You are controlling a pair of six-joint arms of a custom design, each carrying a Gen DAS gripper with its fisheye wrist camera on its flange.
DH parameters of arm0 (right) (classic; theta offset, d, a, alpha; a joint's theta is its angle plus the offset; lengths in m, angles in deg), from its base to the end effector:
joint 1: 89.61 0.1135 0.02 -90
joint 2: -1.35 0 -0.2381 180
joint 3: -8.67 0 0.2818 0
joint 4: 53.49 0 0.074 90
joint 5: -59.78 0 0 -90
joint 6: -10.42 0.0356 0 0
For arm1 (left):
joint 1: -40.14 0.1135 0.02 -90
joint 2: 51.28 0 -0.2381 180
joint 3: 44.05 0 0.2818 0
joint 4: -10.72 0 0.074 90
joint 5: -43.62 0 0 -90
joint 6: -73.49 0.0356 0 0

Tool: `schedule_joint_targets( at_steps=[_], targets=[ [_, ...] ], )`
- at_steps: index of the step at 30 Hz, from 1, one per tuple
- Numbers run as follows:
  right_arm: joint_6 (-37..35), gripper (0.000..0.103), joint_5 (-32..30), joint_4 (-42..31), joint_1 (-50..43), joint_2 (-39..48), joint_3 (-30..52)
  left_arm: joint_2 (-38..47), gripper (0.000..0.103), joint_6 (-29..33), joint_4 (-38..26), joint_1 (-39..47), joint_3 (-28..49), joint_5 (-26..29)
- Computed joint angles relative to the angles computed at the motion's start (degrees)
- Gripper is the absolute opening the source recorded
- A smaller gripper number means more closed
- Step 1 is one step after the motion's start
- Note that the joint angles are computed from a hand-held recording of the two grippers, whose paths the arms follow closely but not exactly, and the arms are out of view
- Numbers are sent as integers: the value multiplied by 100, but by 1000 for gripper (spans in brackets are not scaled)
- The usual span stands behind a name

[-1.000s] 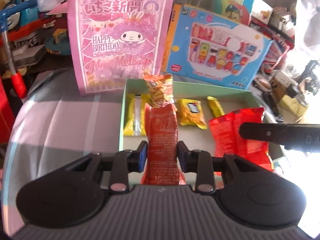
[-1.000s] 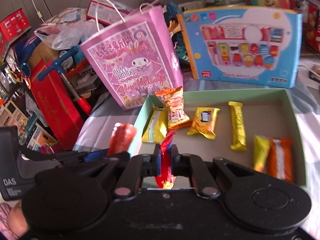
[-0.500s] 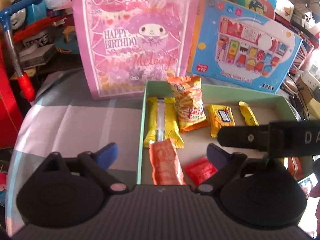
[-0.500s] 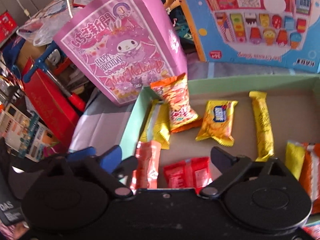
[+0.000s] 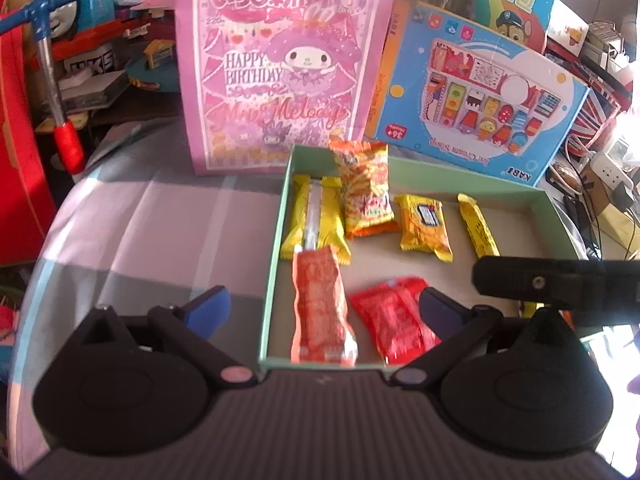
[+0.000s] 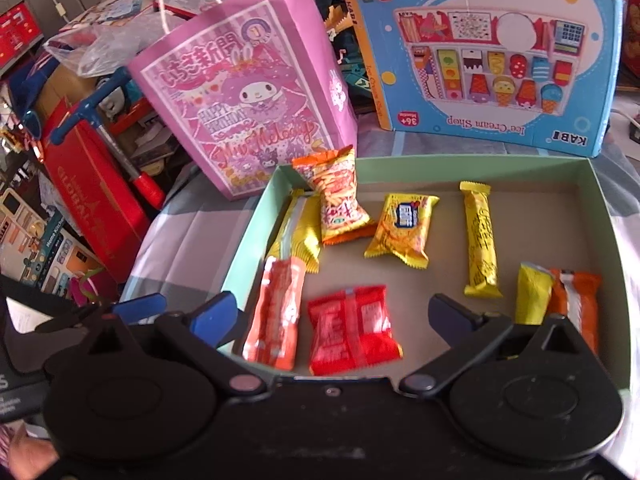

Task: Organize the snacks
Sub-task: 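Carry both red bags into the teal box and open both tools, then grasp the gold-orange wrapped snack from the pile with the left tool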

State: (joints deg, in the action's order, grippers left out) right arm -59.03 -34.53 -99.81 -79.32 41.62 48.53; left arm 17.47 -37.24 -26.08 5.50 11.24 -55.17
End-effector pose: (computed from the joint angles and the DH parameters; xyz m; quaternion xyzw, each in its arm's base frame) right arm 0.1916 0.0375 0.1857 0.0692 0.9264 0.1317 0.3459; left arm 0.2315 -0.1533 0.1859 0.0877 0.9340 -0.0936 0.3336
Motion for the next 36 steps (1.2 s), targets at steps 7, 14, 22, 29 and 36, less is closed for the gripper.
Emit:
schedule_joint_targets(
  at_steps=[7, 14, 22, 29, 36],
  targets=[
    [135, 103, 148, -1153, 172, -1573, -360, -760, 103, -273, -409, -165, -606, -31],
    [159, 103, -95, -1900, -157, -2485, -774, -795, 103, -489, -481, -321, -969, 99],
    [290, 103, -444, -2007, -448, -2737, -1336, 91, 103, -672, -86, -736, -890, 190],
    [401, 84, -403, -1923, -507, -2792, -1587, 890, 103, -647, 284, -866, -683, -66],
    [694, 55, -115, -1073, 66, -1672, -1523, 747, 103, -454, 344, -421, -957, -73]
  ],
)
